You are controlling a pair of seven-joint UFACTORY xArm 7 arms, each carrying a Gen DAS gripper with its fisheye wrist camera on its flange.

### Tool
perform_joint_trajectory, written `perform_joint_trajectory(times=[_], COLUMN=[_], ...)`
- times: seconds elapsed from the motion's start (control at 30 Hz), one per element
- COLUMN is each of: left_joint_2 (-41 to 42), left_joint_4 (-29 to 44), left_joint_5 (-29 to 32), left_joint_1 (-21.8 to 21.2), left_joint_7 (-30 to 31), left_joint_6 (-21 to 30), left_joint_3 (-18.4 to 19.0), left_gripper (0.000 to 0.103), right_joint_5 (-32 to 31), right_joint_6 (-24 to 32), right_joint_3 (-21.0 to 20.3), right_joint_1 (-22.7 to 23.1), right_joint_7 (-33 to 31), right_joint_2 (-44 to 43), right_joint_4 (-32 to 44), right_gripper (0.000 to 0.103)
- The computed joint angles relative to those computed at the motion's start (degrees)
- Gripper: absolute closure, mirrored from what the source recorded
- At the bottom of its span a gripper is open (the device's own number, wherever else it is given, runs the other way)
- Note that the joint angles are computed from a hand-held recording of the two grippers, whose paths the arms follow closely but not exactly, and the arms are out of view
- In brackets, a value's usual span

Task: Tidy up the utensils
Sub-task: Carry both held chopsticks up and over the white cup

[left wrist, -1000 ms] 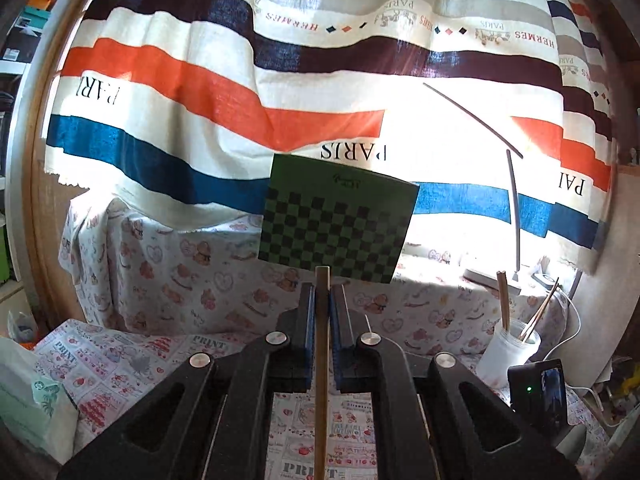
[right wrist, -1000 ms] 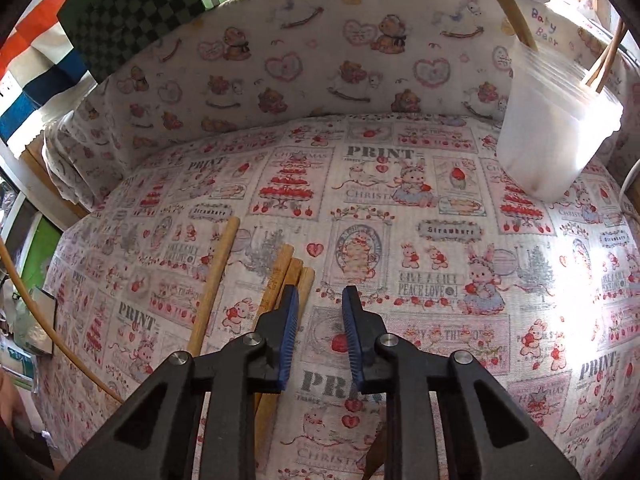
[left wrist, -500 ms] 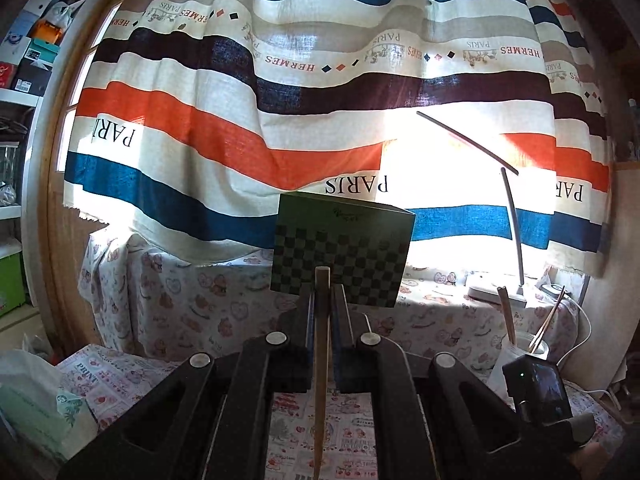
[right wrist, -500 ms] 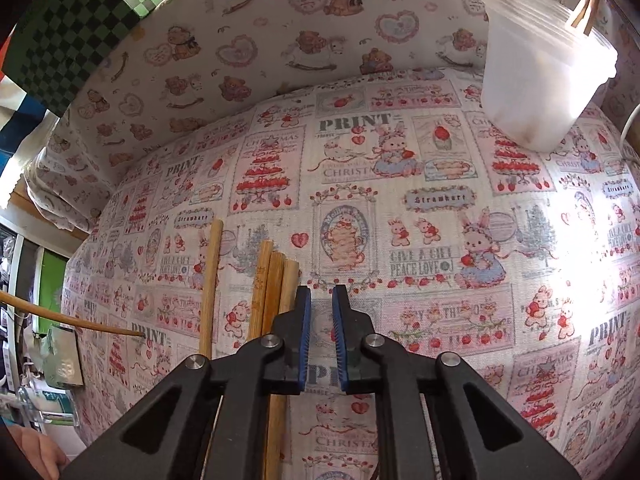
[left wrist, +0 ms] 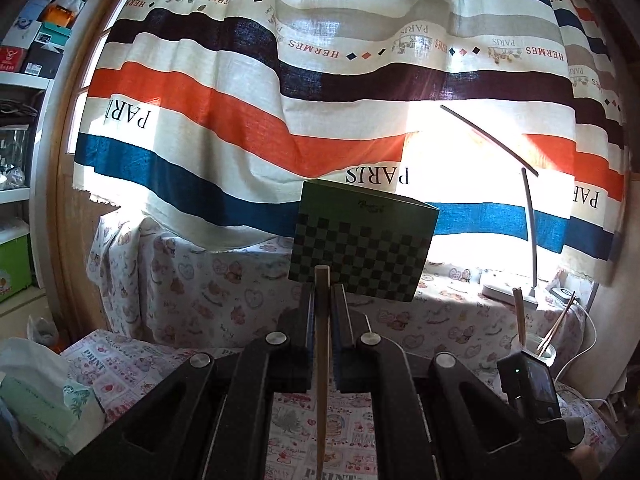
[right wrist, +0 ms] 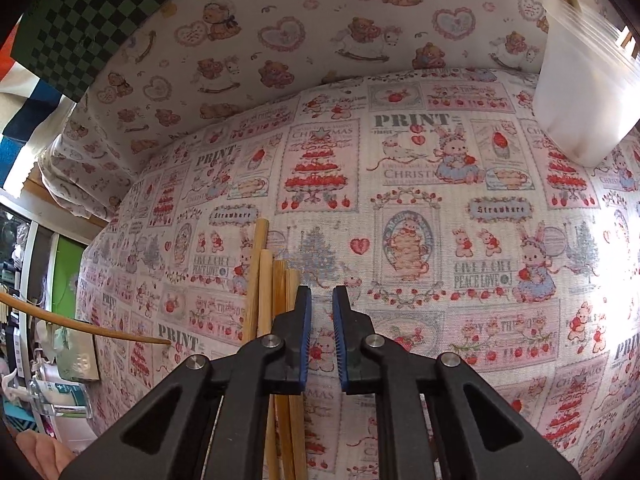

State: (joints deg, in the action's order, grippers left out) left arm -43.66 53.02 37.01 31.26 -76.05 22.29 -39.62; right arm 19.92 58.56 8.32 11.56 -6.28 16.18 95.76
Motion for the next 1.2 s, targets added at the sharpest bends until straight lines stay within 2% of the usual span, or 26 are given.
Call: perform_joint_trajectory(times=[0.13,0.27,0.37,0.53,0.6,0.7,0.9,1.0,1.1,1.13,1.2], left_joint_2=[0.32,0.31,-0.07,-0.14,-0.18,-0.19,0.01,2.56,4.70,4.73,4.41], left_joint_4=[-0.10,-0.09,-0.24,-0.52,-0.57,-0.14,-0.05,0.07,1.28,1.61,1.42], left_joint_5=[-0.05,0.26,0.58,0.66,0.76,0.98,1.39,0.13,-0.26,0.32,1.18], left_joint_1=[-0.67,-0.27,0.39,0.59,0.76,1.71,2.01,-1.20,-4.04,-4.32,-5.16], left_joint_7=[0.66,0.33,-0.15,-0.34,-0.20,-0.07,0.93,3.77,6.46,6.69,6.00], left_joint_6=[-0.44,-0.42,-0.28,-1.18,-1.59,-1.06,-1.52,-1.95,0.98,1.98,1.63], left_joint_3=[0.62,0.49,0.14,0.26,0.14,-0.76,-1.10,1.07,2.27,2.16,2.67], left_gripper=[0.097,0.097,0.097,0.097,0.097,0.097,0.097,0.097,0.097,0.097,0.097], right_joint_5=[0.23,3.47,-0.98,-7.88,-7.33,-6.95,-15.40,-16.96,-13.18,-11.33,-10.78], right_joint_6=[-2.40,-3.66,-5.68,-5.83,-4.07,1.81,1.21,2.48,4.80,2.63,-6.10], right_joint_3=[0.18,0.64,0.27,-0.31,-0.04,0.36,-0.54,-0.40,-0.04,0.15,-0.29], right_joint_1=[-0.01,-0.64,1.31,3.32,3.07,3.14,6.72,7.15,5.50,4.59,3.78], right_joint_7=[-1.65,-4.25,-3.18,-0.39,-0.65,-0.93,3.14,2.02,1.34,0.22,-1.72], right_joint_2=[-1.15,-2.59,-3.37,-2.37,-1.76,0.27,1.59,2.87,3.29,1.63,-3.59], right_joint_4=[-2.21,-3.89,-4.50,-3.37,-2.15,1.64,3.30,5.40,7.52,5.53,-0.51], right_gripper=[0.090,0.090,0.090,0.090,0.090,0.090,0.090,0.094,0.095,0.096,0.096])
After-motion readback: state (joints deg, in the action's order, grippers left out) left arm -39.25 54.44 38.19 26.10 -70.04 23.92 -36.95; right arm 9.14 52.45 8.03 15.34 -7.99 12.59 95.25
